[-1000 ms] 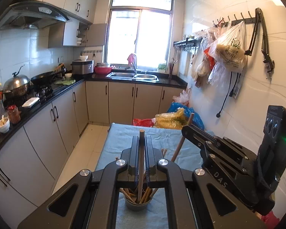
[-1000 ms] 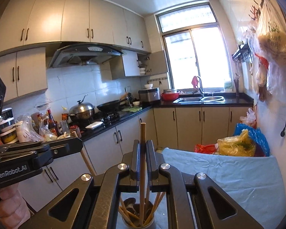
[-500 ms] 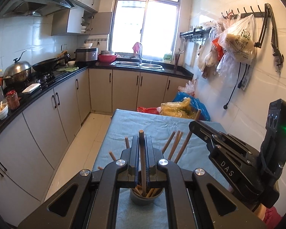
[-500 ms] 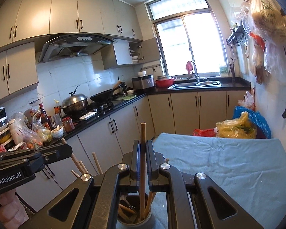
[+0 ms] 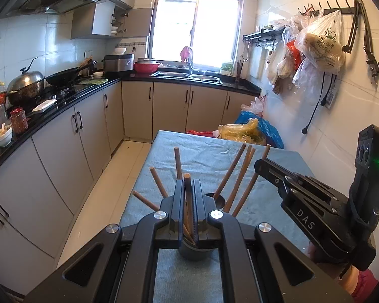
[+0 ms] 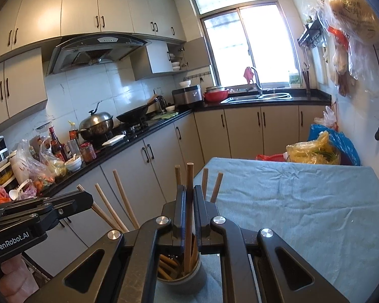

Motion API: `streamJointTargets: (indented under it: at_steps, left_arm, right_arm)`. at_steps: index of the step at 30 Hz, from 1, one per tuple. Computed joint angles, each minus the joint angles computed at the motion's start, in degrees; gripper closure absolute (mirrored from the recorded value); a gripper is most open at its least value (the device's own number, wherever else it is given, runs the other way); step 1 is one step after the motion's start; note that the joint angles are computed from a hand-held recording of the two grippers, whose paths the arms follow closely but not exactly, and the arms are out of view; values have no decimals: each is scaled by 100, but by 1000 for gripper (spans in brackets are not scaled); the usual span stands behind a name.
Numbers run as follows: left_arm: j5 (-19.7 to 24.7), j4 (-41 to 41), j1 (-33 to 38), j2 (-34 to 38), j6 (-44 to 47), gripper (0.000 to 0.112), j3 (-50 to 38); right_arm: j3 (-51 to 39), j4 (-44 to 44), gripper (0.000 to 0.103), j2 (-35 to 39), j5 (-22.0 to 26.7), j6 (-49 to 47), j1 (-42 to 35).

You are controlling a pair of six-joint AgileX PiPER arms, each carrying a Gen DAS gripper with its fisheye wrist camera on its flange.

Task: Organize utensils
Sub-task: 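Lower the chopsticks into the black holder and open both grippers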

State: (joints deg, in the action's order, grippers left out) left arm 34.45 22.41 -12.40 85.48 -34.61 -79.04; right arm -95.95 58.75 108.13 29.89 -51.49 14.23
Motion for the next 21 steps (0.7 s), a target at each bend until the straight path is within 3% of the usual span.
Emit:
streamJointTargets:
  at_steps: [21]
  left_arm:
    - [-176, 192, 90, 54, -253, 106, 220]
  right_arm:
    - [82, -185, 96, 60, -82, 85, 36]
